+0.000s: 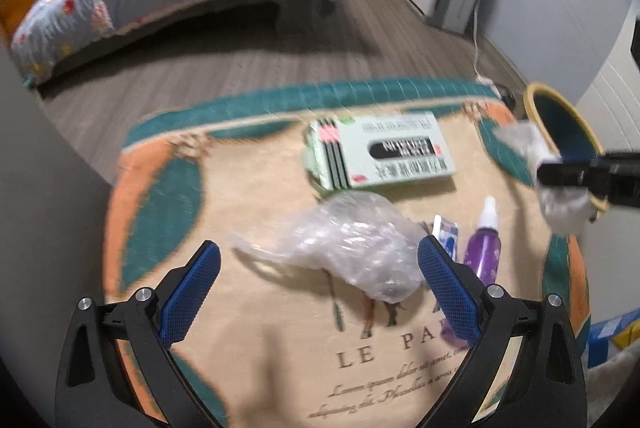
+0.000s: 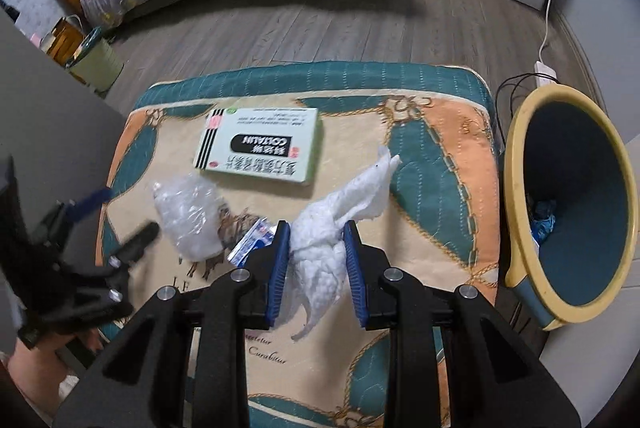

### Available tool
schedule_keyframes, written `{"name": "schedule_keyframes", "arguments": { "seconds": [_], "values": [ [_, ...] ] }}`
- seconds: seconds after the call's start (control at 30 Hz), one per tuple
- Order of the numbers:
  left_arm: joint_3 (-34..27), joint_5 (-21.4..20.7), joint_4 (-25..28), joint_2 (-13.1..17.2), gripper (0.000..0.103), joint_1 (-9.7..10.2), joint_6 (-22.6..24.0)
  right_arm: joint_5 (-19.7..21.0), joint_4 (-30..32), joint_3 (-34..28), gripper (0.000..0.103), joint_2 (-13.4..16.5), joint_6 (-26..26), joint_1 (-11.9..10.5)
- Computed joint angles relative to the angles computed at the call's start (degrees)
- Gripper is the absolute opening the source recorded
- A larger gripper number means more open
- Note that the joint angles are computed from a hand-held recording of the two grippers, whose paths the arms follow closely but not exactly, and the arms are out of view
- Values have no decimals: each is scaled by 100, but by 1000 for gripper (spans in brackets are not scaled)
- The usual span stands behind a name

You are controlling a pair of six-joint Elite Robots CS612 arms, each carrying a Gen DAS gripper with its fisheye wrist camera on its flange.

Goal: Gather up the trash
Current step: 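Grasp the white tissue with the right tool while the left tool grasps the plastic bag, then carry the tissue and plastic bag over the bucket with both tools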

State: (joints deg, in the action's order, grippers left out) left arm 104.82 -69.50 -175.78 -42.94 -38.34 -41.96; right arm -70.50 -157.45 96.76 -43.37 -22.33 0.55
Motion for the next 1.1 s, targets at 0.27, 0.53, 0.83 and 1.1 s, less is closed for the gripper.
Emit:
{"name": "schedule_keyframes", "arguments": {
  "seconds": [0.27, 0.53, 0.83, 1.1],
  "values": [
    [-396, -164, 638, 272, 98, 61, 114, -102, 46, -108, 27, 97, -156, -17],
    [-413, -623, 212, 389, 70, 167, 32, -60, 77, -170, 27, 129, -204, -50],
    [-340, -741, 77, 313, 37, 137, 228, 45, 27, -152, 27, 86, -272, -64],
    [-298, -250, -238, 111, 37, 18, 369, 164, -138, -59, 27, -30, -232, -123]
  ]
}}
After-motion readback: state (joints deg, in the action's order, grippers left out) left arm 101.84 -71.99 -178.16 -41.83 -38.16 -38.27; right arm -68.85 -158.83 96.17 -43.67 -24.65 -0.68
